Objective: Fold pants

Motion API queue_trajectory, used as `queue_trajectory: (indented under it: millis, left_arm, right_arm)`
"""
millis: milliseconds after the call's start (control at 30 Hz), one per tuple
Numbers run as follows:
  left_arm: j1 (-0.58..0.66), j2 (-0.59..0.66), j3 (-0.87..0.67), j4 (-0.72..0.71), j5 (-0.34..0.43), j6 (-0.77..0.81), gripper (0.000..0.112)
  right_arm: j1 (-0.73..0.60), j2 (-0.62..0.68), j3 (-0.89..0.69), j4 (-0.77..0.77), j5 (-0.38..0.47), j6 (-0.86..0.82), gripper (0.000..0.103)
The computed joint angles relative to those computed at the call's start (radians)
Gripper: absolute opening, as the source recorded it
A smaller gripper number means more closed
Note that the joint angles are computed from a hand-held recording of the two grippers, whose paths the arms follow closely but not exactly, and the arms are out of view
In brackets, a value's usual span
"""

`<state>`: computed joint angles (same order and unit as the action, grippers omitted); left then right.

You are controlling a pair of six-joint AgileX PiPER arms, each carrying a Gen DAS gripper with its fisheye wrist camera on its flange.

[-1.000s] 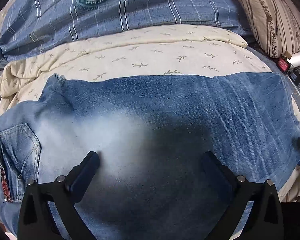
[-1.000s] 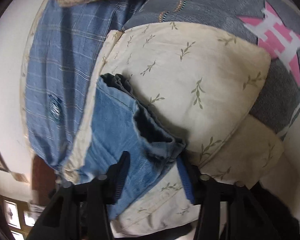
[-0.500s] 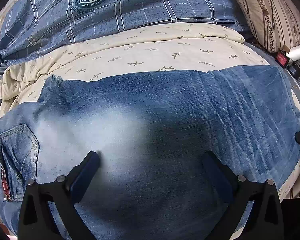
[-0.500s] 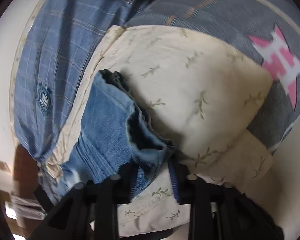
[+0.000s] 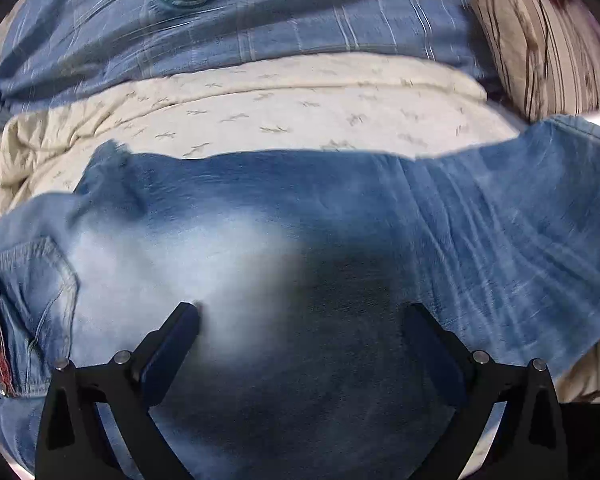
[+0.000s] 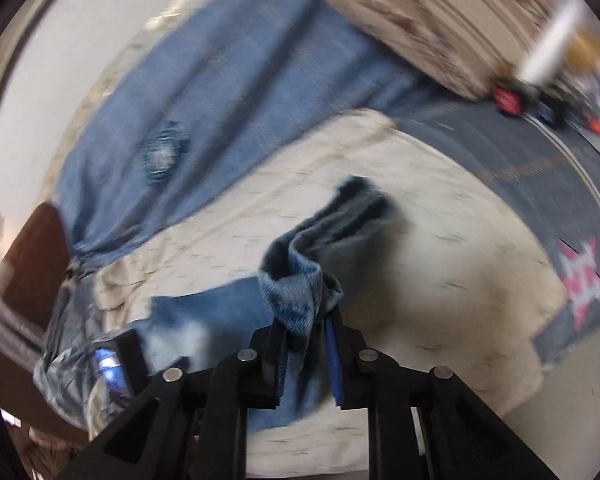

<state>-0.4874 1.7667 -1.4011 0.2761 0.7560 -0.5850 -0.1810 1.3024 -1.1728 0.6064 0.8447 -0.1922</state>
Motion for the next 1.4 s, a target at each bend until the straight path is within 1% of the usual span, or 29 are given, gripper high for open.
queue_trajectory:
  millis: [67,167,267,333,367,433,467,500,533,567,600,667,733,800,867,933,967,1000,1033,1100,1133,1167,1200,1267,1333,1400]
  left_arm:
    - [0.062,-0.089,0.079,-0.065,-0.060,0.014,0.101]
    - [0.140,-0.211,0.180,-0.066,-0.101,-0.007,0.101]
    - [0.256,-0.342,0.284,-0.104,-0.126,0.026,0.101]
    - [0.315,-0.395,0.330,-0.101,-0.127,0.026,0.101]
    - [0.359,-0.421,0.353,-0.127,-0.126,0.053,0.101]
    - [0.411,-0.445,0.382,-0.153,-0.124,0.078,0.101]
    - [0.438,-0.447,0.387,-0.184,-0.116,0.111,0.101]
    - [0.460,-0.451,0.393,-0.217,-0.113,0.144,0.101]
    - [0.481,-0.452,0.397,-0.251,-0.107,0.177,0.101]
    - [0.491,-0.455,0.400,-0.269,-0.107,0.198,0.101]
    - [0.496,-0.458,0.399,-0.285,-0.108,0.217,0.101]
    - [0.500,-0.453,0.382,-0.330,-0.104,0.244,0.101]
    - [0.495,-0.446,0.362,-0.383,-0.100,0.292,0.101]
    - [0.487,-0.446,0.346,-0.425,-0.102,0.328,0.101]
    - [0.480,-0.445,0.338,-0.439,-0.111,0.346,0.101]
    - [0.461,-0.436,0.319,-0.416,-0.102,0.320,0.101]
    - [0.456,-0.436,0.314,-0.418,-0.096,0.321,0.101]
    - [0.455,-0.436,0.310,-0.426,-0.087,0.326,0.101]
    - [0.459,-0.439,0.309,-0.453,-0.076,0.344,0.101]
    - [0.468,-0.438,0.313,-0.538,-0.056,0.419,0.101]
    - [0.475,-0.429,0.310,-0.580,-0.044,0.456,0.101]
    - [0.483,-0.408,0.301,-0.651,-0.027,0.506,0.101]
    - [0.490,-0.390,0.292,-0.700,-0.017,0.541,0.101]
    - [0.509,-0.308,0.242,-0.861,0.037,0.643,0.101]
    - [0.496,-0.241,0.190,-0.916,0.058,0.683,0.100]
    - [0.488,-0.165,0.127,-0.981,0.087,0.742,0.099]
  right_arm:
    - [0.113,-0.019,-0.007,-0.021,-0.037,0.018,0.017]
    - [0.286,-0.019,0.002,-0.088,-0.109,0.062,0.016]
    - [0.470,0.018,0.040,-0.144,-0.205,0.099,0.016]
    - [0.537,0.062,0.068,-0.120,-0.248,0.078,0.016]
    - [0.569,0.098,0.078,-0.105,-0.269,0.065,0.016]
    - [0.595,0.159,0.102,-0.042,-0.298,0.017,0.016]
    - [0.612,0.216,0.094,-0.047,-0.295,0.016,0.020]
    - [0.613,0.265,0.079,-0.039,-0.279,0.003,0.020]
    - [0.611,0.277,0.102,0.010,-0.302,-0.039,0.020]
    - [0.602,0.261,0.131,0.071,-0.331,-0.105,0.020]
    - [0.587,0.255,0.137,0.113,-0.319,-0.144,0.022]
    - [0.546,0.261,0.119,0.173,-0.257,-0.184,0.022]
    - [0.511,0.241,0.121,0.222,-0.209,-0.231,0.032]
    - [0.459,0.190,0.164,0.331,-0.164,-0.337,0.073]
    - [0.404,0.130,0.218,0.463,-0.130,-0.465,0.082]
    - [0.379,0.106,0.238,0.501,-0.110,-0.534,0.082]
    - [0.362,0.103,0.243,0.525,-0.090,-0.559,0.082]
    - [0.329,0.103,0.254,0.574,-0.053,-0.603,0.082]
    - [0.305,0.096,0.269,0.609,-0.036,-0.626,0.082]
    - [0.243,0.098,0.291,0.681,-0.005,-0.670,0.082]
    - [0.216,0.123,0.285,0.715,0.031,-0.688,0.082]
    - [0.173,0.148,0.272,0.733,0.074,-0.685,0.082]
    - [0.149,0.166,0.256,0.740,0.094,-0.674,0.082]
    - [0.080,0.197,0.241,0.767,0.149,-0.663,0.082]
    - [0.023,0.223,0.248,0.823,0.208,-0.682,0.082]
    - [0.007,0.260,0.232,0.823,0.270,-0.695,0.082]
